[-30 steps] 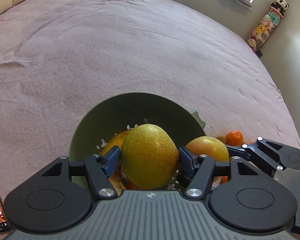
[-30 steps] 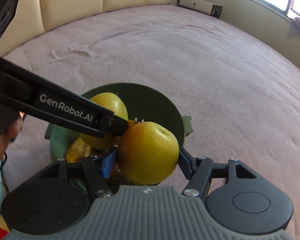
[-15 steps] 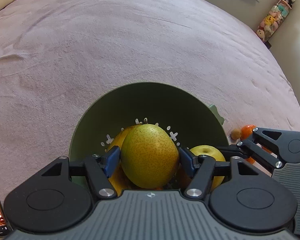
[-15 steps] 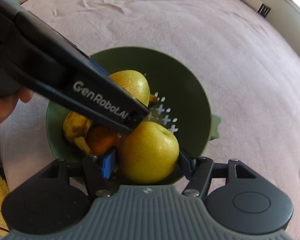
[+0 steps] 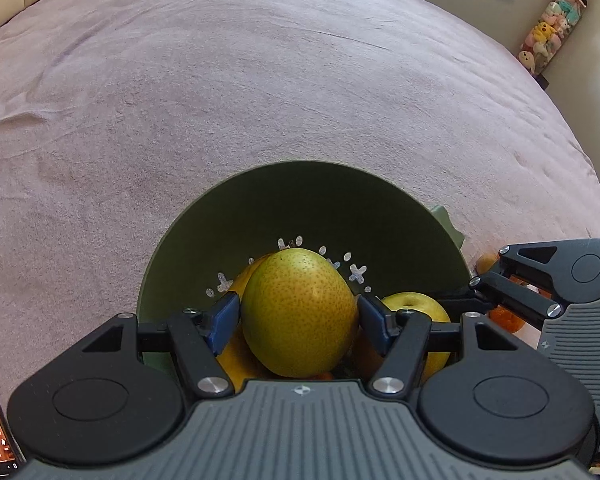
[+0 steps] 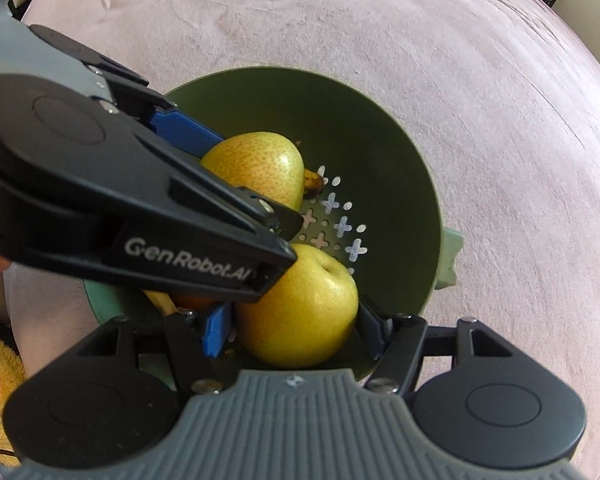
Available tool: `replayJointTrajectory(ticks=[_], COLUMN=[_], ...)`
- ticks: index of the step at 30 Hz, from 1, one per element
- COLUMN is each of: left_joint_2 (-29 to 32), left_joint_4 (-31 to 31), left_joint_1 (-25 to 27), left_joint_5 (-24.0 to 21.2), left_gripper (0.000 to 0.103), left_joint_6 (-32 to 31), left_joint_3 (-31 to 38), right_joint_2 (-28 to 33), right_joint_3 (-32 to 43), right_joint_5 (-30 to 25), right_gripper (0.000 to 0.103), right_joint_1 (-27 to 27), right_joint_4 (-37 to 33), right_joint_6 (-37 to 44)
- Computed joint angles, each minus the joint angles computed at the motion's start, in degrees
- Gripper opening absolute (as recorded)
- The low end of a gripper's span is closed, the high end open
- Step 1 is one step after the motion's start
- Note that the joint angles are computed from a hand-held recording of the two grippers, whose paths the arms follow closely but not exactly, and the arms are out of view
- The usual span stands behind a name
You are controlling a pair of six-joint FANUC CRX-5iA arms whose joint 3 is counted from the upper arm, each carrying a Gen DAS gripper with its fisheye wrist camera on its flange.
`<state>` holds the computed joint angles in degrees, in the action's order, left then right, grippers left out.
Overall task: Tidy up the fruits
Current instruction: 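Lower the pear and apple into the colander and open both tools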
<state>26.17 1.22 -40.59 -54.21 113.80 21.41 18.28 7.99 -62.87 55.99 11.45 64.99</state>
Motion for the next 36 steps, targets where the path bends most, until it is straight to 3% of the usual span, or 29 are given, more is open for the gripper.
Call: replayJointTrajectory(ticks=[18,29,36], left_joint_2=[2.0,2.3,1.3], left_joint_4=[-5.0,-6.5,-8.2], left_joint_1=[-2.6,-3.7,-4.7], left_joint_5=[-5.0,-8.4,-9.5], left_gripper=[0.075,0.079,0.079], left_joint_6=[-0.7,-0.9,0.4], left_joint_3=[5.0,7.6,8.4], right_joint_2=[-5.0,-9.1,-11.9], right_joint_3=[-6.3,-11.6,-15.6], right_joint_5=[4.5,7.5,6.8], right_gripper=[0.06,0.064,0.066], right_joint_1=[1.9,3.9,6.3], right_joint_4=[3.8,8.8,15.6], right_joint_6=[-8.0,-17.2,-27.1])
